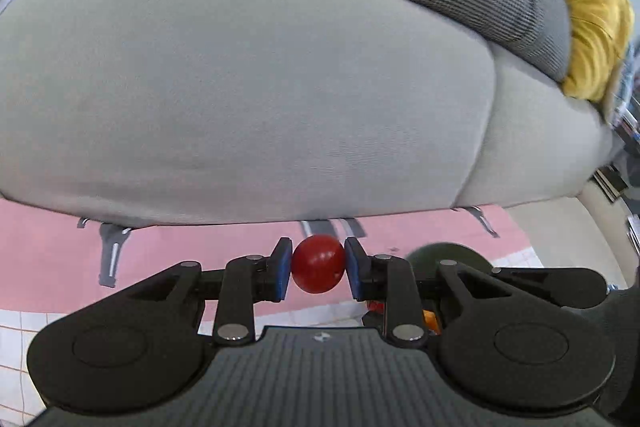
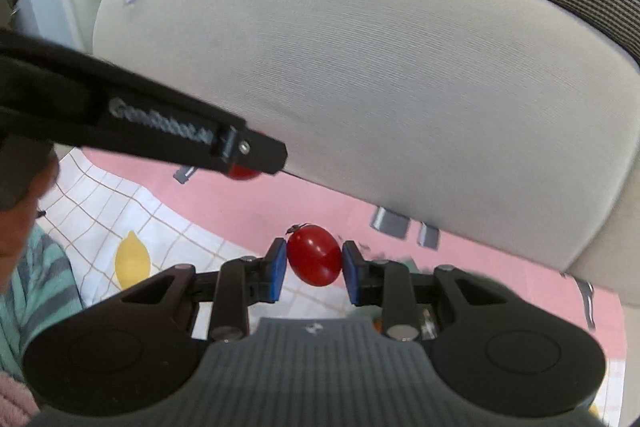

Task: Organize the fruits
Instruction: 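Carry both red tomatoes over the green colander with both tools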

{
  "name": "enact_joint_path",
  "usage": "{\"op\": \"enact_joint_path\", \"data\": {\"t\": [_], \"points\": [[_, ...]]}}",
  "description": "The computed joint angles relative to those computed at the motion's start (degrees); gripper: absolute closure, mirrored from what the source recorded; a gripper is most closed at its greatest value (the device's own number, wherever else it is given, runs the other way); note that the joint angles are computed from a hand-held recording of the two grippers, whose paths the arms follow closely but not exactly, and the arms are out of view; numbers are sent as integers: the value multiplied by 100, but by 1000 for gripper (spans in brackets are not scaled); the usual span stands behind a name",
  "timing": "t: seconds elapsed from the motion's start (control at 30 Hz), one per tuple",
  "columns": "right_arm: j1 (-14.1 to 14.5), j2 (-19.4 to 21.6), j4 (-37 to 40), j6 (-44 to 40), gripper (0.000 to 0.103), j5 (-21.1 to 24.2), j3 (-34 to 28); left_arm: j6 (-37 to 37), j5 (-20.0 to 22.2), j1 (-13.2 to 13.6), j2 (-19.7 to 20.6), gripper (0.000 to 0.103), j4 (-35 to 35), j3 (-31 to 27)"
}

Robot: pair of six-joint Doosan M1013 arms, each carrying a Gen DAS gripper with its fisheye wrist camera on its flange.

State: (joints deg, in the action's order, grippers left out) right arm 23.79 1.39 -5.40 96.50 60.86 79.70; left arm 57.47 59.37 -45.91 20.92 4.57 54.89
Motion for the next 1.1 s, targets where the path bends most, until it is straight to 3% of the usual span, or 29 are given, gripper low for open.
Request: {"op": "enact_joint_path", "data": {"t": [0.47, 1.1], "points": [[-216, -848, -248, 788, 76, 97, 806, 455, 182, -403, 117, 72, -273, -335], [-493, -1145, -253, 974, 77, 330, 1334, 1013, 923, -641, 615, 72, -734, -713]]}}
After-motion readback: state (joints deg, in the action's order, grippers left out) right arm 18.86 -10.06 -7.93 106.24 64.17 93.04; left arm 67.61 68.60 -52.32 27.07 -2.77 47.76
